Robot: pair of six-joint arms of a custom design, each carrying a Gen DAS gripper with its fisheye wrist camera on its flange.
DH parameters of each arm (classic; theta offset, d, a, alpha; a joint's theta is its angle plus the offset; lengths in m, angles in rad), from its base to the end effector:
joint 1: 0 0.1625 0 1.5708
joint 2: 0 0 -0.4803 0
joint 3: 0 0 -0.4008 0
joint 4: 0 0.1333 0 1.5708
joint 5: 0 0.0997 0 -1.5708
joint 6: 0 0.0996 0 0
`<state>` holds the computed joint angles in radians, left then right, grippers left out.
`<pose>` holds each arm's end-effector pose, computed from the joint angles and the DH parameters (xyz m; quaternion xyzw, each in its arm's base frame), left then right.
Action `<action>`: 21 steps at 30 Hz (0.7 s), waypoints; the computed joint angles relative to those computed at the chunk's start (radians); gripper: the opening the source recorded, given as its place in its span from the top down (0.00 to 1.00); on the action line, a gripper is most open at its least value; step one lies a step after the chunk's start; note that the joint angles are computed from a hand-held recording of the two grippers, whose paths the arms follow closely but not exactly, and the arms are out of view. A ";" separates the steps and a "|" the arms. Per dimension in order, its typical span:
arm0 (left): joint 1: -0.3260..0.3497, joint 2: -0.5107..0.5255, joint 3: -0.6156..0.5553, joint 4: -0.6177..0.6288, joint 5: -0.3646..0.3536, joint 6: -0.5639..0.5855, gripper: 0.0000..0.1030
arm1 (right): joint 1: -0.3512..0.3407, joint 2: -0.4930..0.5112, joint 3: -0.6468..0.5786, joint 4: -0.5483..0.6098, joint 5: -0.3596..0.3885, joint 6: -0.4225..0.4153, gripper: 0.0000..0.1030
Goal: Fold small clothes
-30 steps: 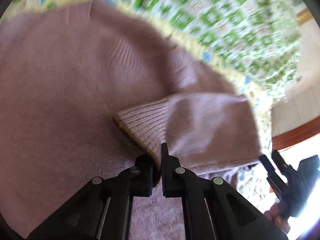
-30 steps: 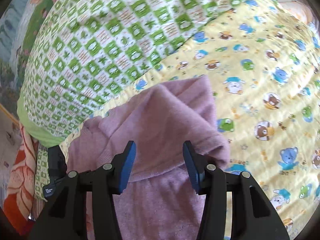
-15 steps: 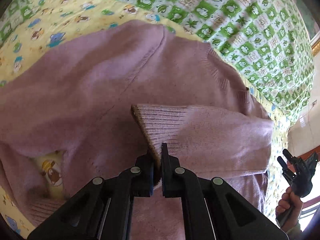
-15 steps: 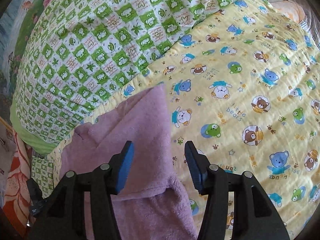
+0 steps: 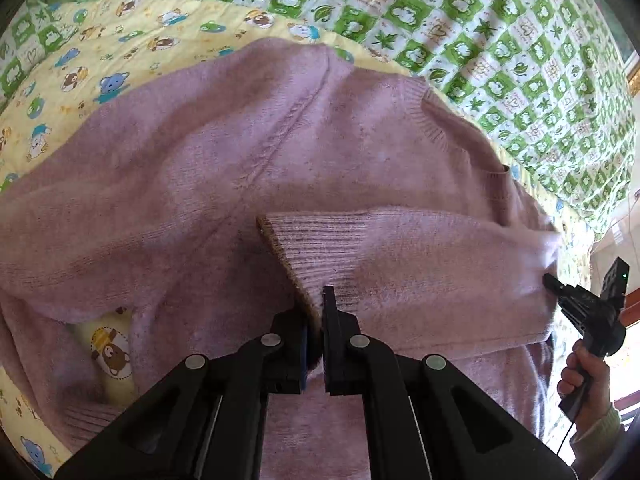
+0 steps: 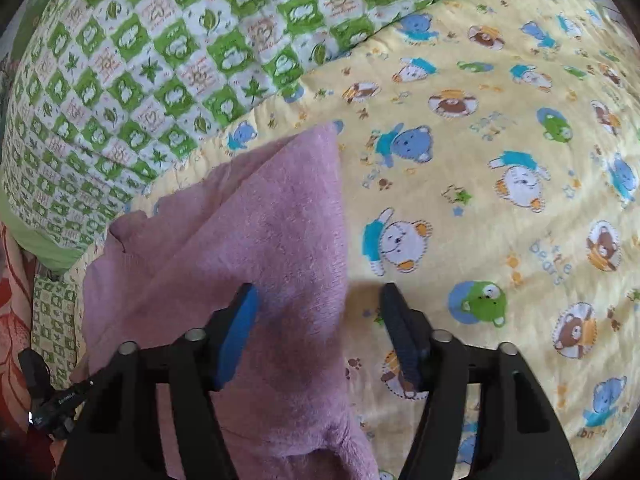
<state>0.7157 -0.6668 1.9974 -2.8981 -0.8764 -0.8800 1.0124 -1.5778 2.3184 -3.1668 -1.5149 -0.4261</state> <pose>-0.3025 -0.5241 -0.0066 -0.0111 0.9403 -0.2585 0.2212 -0.1116 -0.4407 0.3824 -0.0486 -0.9083 0.3774 0.1735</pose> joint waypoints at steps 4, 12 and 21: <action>-0.012 0.016 -0.030 -0.013 -0.013 0.039 0.97 | 0.015 -0.032 0.009 -0.047 -0.019 -0.014 0.92; 0.019 0.029 -0.029 0.029 -0.032 -0.003 0.91 | 0.041 0.012 -0.036 0.016 -0.139 -0.006 0.87; -0.053 -0.113 0.152 0.018 -0.020 -0.210 0.73 | 0.048 -0.117 0.092 -0.036 -0.032 0.034 0.40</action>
